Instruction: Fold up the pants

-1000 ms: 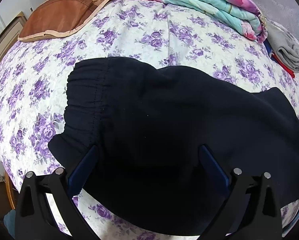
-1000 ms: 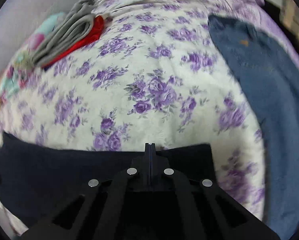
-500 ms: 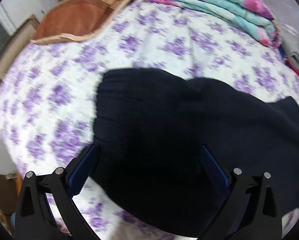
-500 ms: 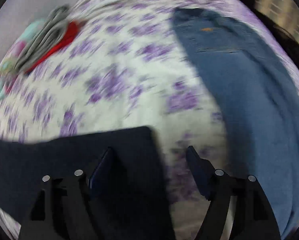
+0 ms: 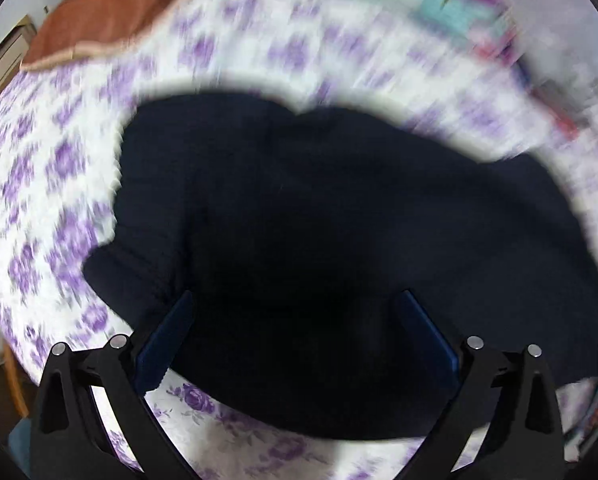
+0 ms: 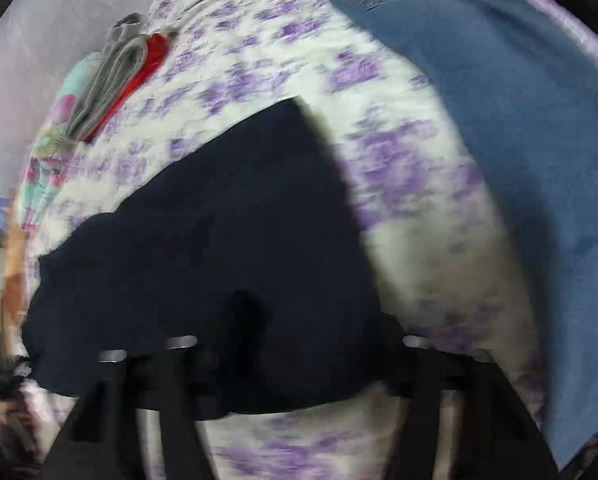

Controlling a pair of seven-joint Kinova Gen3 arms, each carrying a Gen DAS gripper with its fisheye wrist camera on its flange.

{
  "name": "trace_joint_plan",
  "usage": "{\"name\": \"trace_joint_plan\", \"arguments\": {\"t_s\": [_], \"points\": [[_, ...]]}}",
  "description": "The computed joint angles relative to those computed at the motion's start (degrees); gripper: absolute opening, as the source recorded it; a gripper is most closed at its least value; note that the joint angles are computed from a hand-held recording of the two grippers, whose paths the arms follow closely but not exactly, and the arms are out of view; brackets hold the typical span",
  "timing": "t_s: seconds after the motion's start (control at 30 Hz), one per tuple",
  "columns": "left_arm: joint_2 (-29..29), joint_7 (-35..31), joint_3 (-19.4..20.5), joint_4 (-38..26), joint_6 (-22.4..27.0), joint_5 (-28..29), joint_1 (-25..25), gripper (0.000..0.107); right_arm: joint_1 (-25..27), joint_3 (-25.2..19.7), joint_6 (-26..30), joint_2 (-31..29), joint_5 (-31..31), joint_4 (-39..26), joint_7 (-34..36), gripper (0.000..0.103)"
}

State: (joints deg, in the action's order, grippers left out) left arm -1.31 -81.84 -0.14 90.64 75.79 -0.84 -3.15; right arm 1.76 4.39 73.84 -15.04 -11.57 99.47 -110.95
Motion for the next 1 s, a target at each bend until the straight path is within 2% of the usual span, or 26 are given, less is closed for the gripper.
{"name": "trace_joint_plan", "arguments": {"t_s": [0.03, 0.07, 0.1, 0.17, 0.2, 0.27, 0.37, 0.43, 0.5, 0.6, 0.63, 0.7, 0.77, 0.83, 0.93, 1.0], "points": [[0.4, 1.1, 1.7, 0.6, -0.5, -2.3, 0.4, 0.099, -0.3, 0.6, 0.3, 0.6, -0.9, -0.4, -0.1, 0.046], [0.2, 2.1, 3.2, 0.9, -1.1, -4.3, 0.7, 0.099, -0.6, 2.3, 0.3, 0.5, -2.7, -0.5, 0.8, 0.033], [0.2, 2.4, 3.6, 0.8, -1.2, -5.3, 1.7, 0.098, -1.0, 4.9, -0.2, 0.1, -5.0, 0.0, 1.3, 0.030], [0.5, 1.7, 2.0, 0.3, -0.8, -4.6, 3.1, 0.098, -2.2, 10.2, -1.1, -1.5, -9.6, 0.5, 0.9, 0.026], [0.6, 0.6, 1.2, 0.0, -0.4, -2.8, 2.3, 0.098, -3.1, 11.8, -1.3, -2.0, -12.0, -0.3, 1.8, 0.026], [0.0, -0.9, -0.6, -0.6, -0.1, 1.3, 0.5, 0.098, -4.9, 12.2, -0.4, -1.6, -16.6, -4.3, 5.4, 0.025], [-0.7, -1.6, -2.1, -1.1, 0.0, 5.1, -1.5, 0.098, -7.8, 9.3, 1.6, 1.4, -23.6, -11.5, 11.4, 0.022], [-1.5, -1.9, -2.5, -1.2, -0.4, 6.7, -2.5, 0.098, -8.0, 4.3, 3.1, 5.9, -28.3, -16.4, 16.1, 0.020], [-2.3, -1.9, -2.4, -1.1, -0.6, 7.0, -2.9, 0.098, -10.6, -0.1, 3.5, 11.2, -30.4, -20.4, 18.8, 0.017], [-3.3, -2.1, -2.4, -0.3, -1.1, 7.0, -3.2, 0.098, -18.5, -4.2, 1.3, 19.2, -26.8, -24.0, 18.7, 0.017], [-3.7, -2.3, -2.6, -0.2, -0.7, 7.5, -3.4, 0.098, -21.2, -5.4, 0.0, 21.8, -24.8, -23.8, 17.5, 0.021], [-4.5, -2.9, -3.1, 0.2, -0.4, 8.1, -3.8, 0.098, -25.0, -7.1, 0.2, 27.1, -21.3, -24.7, 14.5, 0.034], [-5.5, -4.3, -3.7, 0.8, -0.2, 9.1, -4.2, 0.098, -24.6, -9.8, 3.0, 31.2, -19.7, -27.7, 12.4, 0.044], [-6.2, -5.4, -4.2, 1.2, -0.5, 9.5, -4.6, 0.098, -20.1, -13.7, 3.8, 31.5, -21.9, -29.9, 12.4, 0.052], [-6.8, -6.8, -4.8, 1.5, -0.7, 10.3, -5.1, 0.098, -14.7, -16.2, 2.9, 29.1, -23.7, -30.3, 14.2, 0.052], [-7.0, -7.3, -5.2, 1.4, -0.8, 11.0, -5.5, 0.098, -13.7, -14.6, 2.8, 26.9, -20.6, -31.5, 13.8, 0.052]]}}
